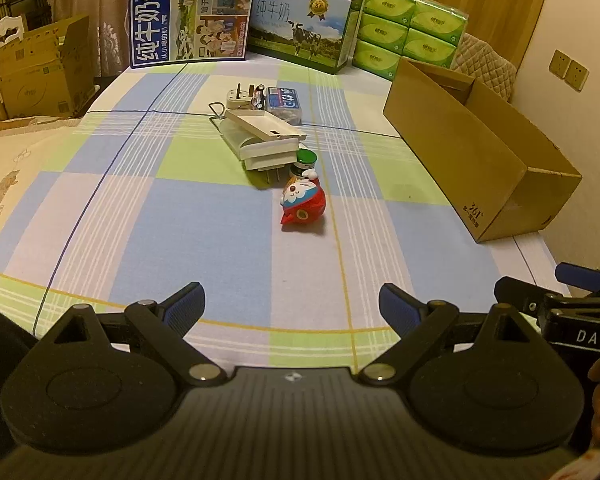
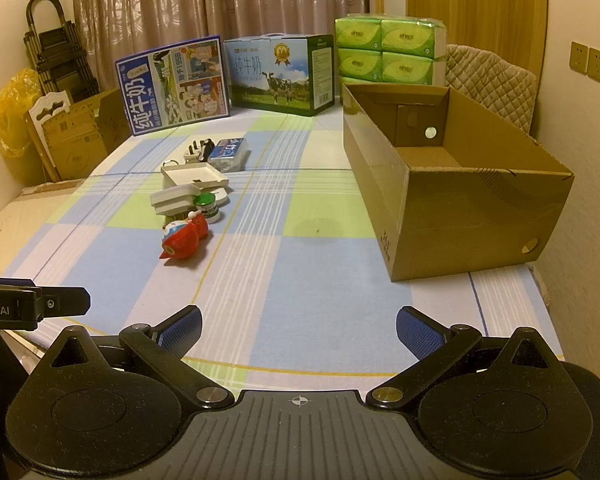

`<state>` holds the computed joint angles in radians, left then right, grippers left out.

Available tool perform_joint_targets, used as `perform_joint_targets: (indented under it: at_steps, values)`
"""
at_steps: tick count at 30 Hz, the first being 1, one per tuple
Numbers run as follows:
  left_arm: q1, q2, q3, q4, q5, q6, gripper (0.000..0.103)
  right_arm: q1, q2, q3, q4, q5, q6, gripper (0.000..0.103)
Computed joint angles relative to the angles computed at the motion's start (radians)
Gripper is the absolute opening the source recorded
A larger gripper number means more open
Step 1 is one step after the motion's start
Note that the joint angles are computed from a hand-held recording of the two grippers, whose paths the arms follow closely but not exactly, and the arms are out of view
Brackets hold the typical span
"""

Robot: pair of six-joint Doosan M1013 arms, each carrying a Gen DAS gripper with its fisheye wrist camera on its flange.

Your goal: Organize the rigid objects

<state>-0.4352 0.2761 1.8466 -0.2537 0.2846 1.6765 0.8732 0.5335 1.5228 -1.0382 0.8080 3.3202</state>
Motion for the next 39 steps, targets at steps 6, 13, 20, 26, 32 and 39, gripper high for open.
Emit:
perform_joint_targets:
  at_steps: [6,13,20,26,32,39]
  values:
    - [0.001,-0.002,0.000,-0.012,0.000,0.010,0.092,0.000,0.007,-0.007,-0.002,0.003,0.002,0.101]
    - [0.000,-0.002,0.001,-0.013,-0.002,0.012,0.092,0.001,0.000,0.002,-0.001,0.003,0.002,0.101]
    - [0.000,-0.002,0.000,-0.018,-0.002,0.016,0.092,-0.001,0.002,-0.001,0.000,0.002,-0.002,0.101]
    - [0.000,-0.002,0.000,-0.023,-0.001,0.021,0.092,0.000,0.001,-0.002,0.004,0.004,-0.005,0.101]
    - [0.001,-0.003,0.000,-0.032,-0.001,0.030,0.092,0.000,0.007,-0.002,0.001,0.005,-0.003,0.101]
    - [0.002,0.001,-0.011,-0.047,-0.007,0.067,0.092,-0.001,0.006,0.001,0.001,-0.001,0.006,0.101]
